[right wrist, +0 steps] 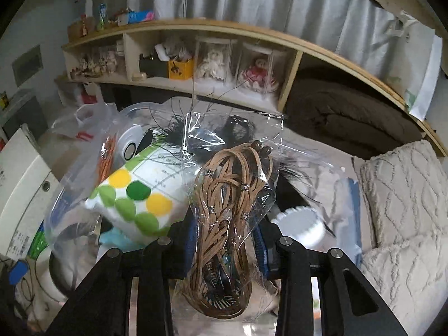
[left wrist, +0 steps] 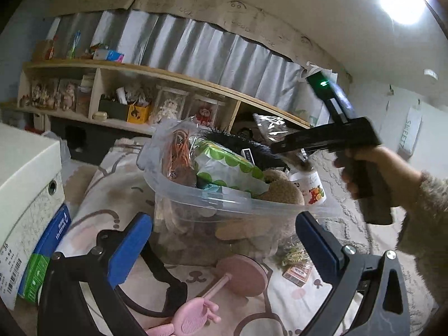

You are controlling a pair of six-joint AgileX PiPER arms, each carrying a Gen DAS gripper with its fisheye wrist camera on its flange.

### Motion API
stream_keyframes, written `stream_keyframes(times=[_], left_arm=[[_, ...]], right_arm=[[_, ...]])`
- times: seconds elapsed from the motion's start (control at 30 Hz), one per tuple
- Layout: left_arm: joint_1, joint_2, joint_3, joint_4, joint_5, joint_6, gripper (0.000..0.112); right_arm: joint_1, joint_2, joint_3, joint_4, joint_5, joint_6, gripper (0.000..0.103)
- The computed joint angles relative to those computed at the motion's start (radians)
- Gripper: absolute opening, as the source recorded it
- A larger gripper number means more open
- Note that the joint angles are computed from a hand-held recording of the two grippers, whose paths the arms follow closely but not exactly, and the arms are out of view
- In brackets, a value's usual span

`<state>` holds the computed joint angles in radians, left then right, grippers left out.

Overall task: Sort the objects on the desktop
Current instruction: 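Carry the tan cable bag over the clear bin with the right gripper, then drop the tan cable bag into the clear bin and open the right gripper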

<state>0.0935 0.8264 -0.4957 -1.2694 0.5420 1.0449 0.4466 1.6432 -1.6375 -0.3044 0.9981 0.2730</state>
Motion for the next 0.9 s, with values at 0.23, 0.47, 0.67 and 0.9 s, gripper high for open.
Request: stream_keyframes(times=[0.23,0.47,0.67,0.9], left_arm=[[0.168,0.033,-0.01,-0.06,0.161,0.052,0.103],[0.149,0.032,-0.008,-0.053,0.15,0.048,0.103],[0.004,-0.011,-0.014,0.059,0.009,-0.049,0.103],[-0.027,-0.033,-0.036,0.128,0.01,-0.117,0.103]], right_arm=[[0.012,0.175,-0.2,-0.137,0.174,0.186,0.037],[0.031,0.121,-0.128,-0.189,0.114,0.245,0.102],[0.052,-0.026,0.04,-0.175,-0.044,0.306,0.103],[0.075,-0.249,0.315,-0.167,-0.225,0.418,0.103]])
